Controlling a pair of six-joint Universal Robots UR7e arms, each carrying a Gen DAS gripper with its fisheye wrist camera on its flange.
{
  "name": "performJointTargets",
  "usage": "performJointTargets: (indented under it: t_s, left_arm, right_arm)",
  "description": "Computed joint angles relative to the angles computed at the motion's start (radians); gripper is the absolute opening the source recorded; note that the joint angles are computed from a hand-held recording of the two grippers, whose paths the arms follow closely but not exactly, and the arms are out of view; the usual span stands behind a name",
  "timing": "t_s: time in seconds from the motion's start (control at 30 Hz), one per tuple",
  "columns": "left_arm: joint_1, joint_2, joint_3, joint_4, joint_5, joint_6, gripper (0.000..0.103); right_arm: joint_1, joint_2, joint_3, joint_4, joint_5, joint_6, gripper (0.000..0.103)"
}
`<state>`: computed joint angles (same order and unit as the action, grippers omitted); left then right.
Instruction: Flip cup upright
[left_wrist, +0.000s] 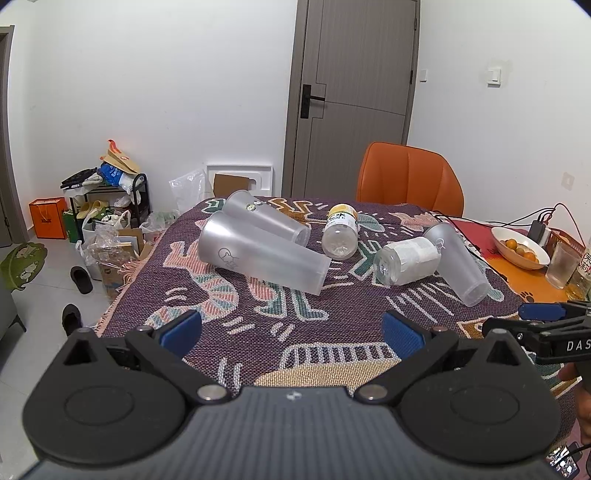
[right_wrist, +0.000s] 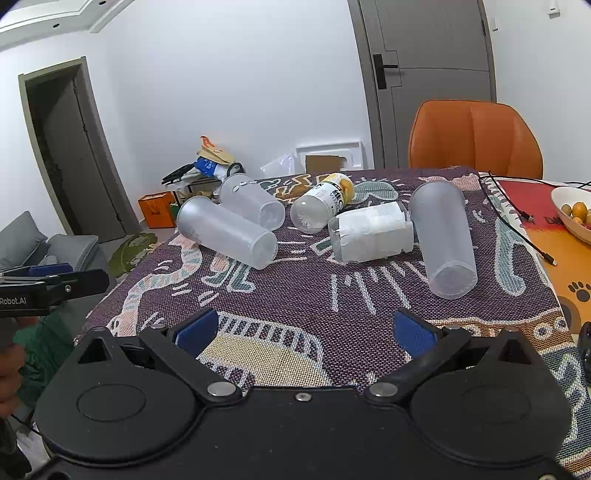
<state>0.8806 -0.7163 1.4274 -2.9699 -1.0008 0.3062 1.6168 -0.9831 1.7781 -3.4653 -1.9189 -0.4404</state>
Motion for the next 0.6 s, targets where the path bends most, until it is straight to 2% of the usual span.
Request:
performJointTargets:
  t_s: [0.6]
  left_arm:
    - [-0.001, -0.006, -0.017, 0.008, -0.002, 0.008, 0.103]
  right_arm:
    - [-0.007, -0.001, -0.001, -0.010, 0.003, -0.005, 0.103]
